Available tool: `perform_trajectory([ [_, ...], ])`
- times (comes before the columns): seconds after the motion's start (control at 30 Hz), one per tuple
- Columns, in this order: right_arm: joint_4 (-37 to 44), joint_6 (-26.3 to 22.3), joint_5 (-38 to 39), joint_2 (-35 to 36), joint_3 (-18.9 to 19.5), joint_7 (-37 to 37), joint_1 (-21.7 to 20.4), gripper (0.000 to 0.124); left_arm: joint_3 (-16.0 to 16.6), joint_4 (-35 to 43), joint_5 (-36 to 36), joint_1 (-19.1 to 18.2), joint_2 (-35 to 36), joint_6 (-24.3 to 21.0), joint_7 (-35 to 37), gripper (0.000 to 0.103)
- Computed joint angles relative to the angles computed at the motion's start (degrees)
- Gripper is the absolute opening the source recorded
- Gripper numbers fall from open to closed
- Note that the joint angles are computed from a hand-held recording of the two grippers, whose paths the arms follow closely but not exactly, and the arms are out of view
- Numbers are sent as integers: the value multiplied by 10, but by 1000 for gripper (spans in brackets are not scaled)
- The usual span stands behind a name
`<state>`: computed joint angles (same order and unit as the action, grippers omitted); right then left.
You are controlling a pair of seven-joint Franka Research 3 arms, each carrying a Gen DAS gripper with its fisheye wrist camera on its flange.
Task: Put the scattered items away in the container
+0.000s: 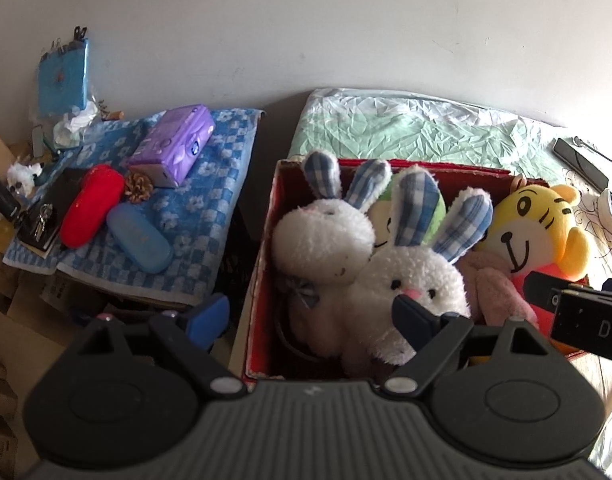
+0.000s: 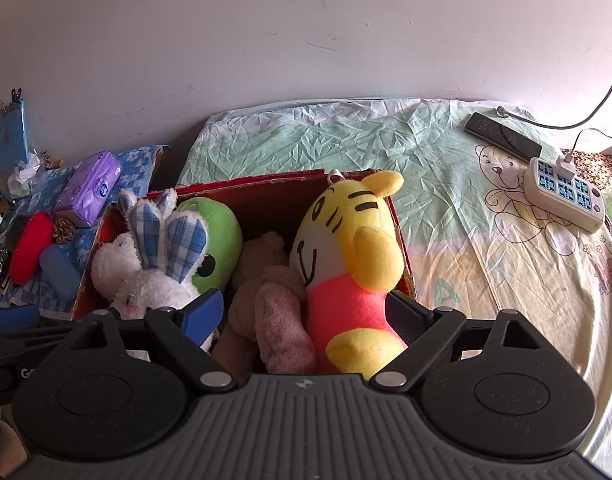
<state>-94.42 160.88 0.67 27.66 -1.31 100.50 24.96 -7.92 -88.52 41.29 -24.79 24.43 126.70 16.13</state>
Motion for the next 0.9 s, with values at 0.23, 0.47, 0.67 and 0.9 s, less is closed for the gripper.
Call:
perform_trajectory([
  [0.23, -32, 7, 9, -18, 10, -18, -6, 90, -4, -14, -12, 1, -7, -7, -7, 88],
  [0.47, -72, 14, 42, -50, 37, -60, -28, 90, -12, -27, -15, -5, -16, -10, -7, 88],
  [0.67, -118, 30, 37, -79, 34, -81, -19, 90, -22, -39, -37, -8, -15, -17, -3, 88],
  [0.9, -137, 0, 65, -83, 41, -91, -29, 90, -29, -63, -60, -13, -13, -15, -11, 88],
])
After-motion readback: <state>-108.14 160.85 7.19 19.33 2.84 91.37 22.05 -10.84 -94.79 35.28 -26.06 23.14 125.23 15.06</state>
